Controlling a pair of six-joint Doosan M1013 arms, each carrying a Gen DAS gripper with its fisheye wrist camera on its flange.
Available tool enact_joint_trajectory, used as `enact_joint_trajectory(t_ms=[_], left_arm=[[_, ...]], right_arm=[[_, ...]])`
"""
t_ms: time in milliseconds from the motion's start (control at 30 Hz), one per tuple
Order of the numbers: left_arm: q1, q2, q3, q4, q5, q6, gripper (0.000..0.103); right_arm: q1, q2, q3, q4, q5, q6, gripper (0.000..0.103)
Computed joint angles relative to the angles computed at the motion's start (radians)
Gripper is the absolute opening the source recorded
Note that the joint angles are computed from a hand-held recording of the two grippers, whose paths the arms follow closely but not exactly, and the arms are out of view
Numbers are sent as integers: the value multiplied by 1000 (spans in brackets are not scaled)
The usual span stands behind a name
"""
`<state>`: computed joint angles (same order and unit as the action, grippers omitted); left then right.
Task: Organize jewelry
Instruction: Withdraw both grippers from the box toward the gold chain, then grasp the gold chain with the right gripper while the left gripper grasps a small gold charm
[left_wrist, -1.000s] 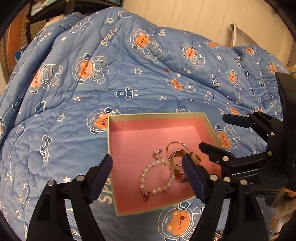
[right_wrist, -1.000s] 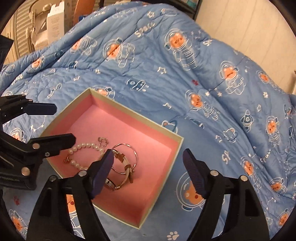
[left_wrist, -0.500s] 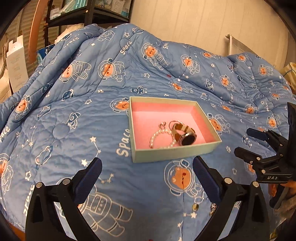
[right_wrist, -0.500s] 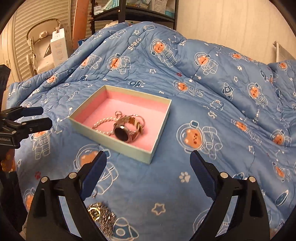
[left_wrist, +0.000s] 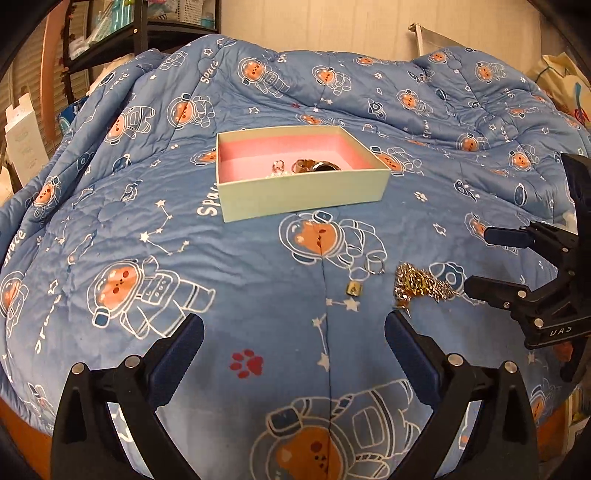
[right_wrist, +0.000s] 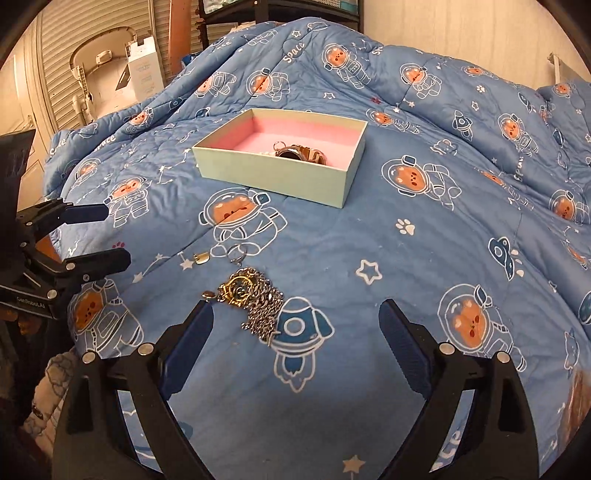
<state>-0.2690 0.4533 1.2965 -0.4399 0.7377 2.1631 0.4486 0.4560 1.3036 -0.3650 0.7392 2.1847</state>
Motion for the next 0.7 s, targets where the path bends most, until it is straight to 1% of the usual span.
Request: enact_joint_trajectory(t_ms=[67,200,233,367,500,533,600,633,667,700], left_arm=[[-3,-10,22,-9,-6,1,96],[-14,-20,50,-4,-18,-1,96],[-17,-21,54,3,-19,-1,96],[-23,-23,57,-7,-15,20,89],[-28,-15,45,16,-4,8,80],[-27,-12,41,12,3,8,79],[-25,-5,30,10,16,2,74],[-25,-2,26,11,21,-3,73],[-24,0,22,10,25,-5,72],[-24,3,18,10,27,-5,72]], right_arm=[[3,4,0,14,4,-22,77],[9,19,-10,9,22,-48,69],[9,24,-16,11,27,-57,65],[6,48,-39,18,62,-79,53],[0,65,-54,36,70,-105,47],[-2,67,-57,44,68,-116,44],[-6,67,-55,71,52,-141,33],[-7,66,-54,82,46,-152,26],[-8,65,-51,88,42,-156,22],[-10,63,-50,93,39,-157,21]])
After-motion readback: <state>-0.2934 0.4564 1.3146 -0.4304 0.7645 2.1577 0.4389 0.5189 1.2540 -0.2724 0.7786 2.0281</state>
